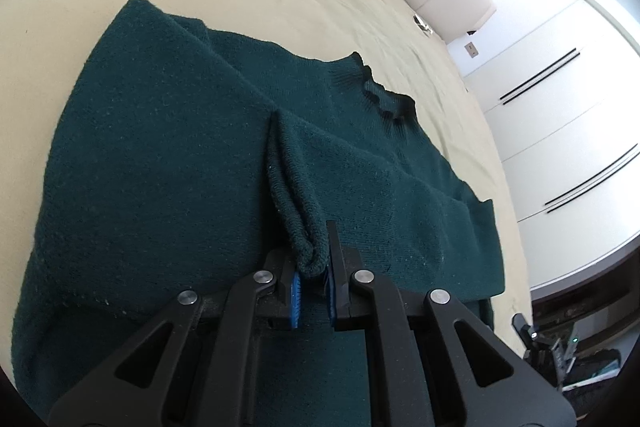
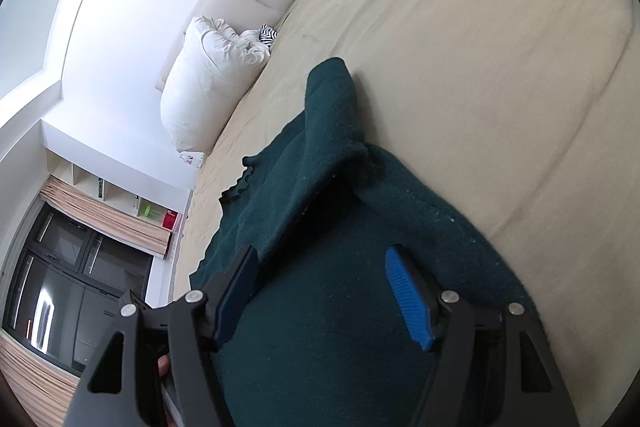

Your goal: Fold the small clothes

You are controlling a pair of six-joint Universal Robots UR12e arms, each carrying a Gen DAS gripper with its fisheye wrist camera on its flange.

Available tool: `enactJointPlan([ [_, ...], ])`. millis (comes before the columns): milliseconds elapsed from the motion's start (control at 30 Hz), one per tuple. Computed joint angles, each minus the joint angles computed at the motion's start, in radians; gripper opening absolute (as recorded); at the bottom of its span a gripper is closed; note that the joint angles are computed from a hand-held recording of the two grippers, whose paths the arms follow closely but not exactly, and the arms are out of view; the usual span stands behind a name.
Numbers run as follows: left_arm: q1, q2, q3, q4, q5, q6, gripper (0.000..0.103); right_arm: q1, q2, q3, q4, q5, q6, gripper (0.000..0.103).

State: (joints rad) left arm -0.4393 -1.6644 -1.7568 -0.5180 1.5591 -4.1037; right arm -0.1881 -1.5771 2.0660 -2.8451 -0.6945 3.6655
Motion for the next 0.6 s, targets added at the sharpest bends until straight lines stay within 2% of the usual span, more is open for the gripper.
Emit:
enactJointPlan([
  [67, -0.005, -0.002, 0.001, -0.009, 0.001, 0.023, 0.008, -0.002, 0.001, -0.006, 0.014, 0.018, 0.001, 0.071],
  [167, -0.009, -0.013, 0.009, -0.008, -0.001, 0.033, 0.008, 0.003, 0.015, -0.025, -0.03, 0.023, 0.014, 0.072],
  [200, -0.005, -0.008, -0.004, 0.01, -0.007, 0.025, 0.008, 0.009, 0.023, -0.039, -0.018, 0.015, 0.002, 0.075],
  [267, -0.002, -0.021, -0.003, 0.037, -0.012, 0.007, 0.008, 0.015, 0.059, -0.067, 0.003, 0.06, 0.006, 0.076],
  [333, 0.0, -0.017, -0.011, 0.046, -0.012, -0.002, 0.008, 0.028, 0.08, -0.087, 0.034, 0.046, 0.015, 0.075],
  [400, 0.001, -0.006, -0.018, 0.042, -0.009, -0.005, 0.008, 0.031, 0.109, -0.095, -0.037, 0.03, 0.097, 0.072],
  [467, 0.003, -0.004, -0.019, 0.039, -0.012, -0.008, 0.008, 0.021, 0.131, -0.097, -0.147, 0.016, 0.215, 0.072],
  [533, 0.006, -0.003, -0.023, 0.046, -0.014, -0.012, 0.008, 0.008, 0.137, -0.098, -0.224, -0.01, 0.286, 0.071],
  [600, 0.008, 0.002, -0.028, 0.047, -0.015, -0.012, 0.008, -0.005, 0.145, -0.098, -0.255, 0.004, 0.318, 0.071],
])
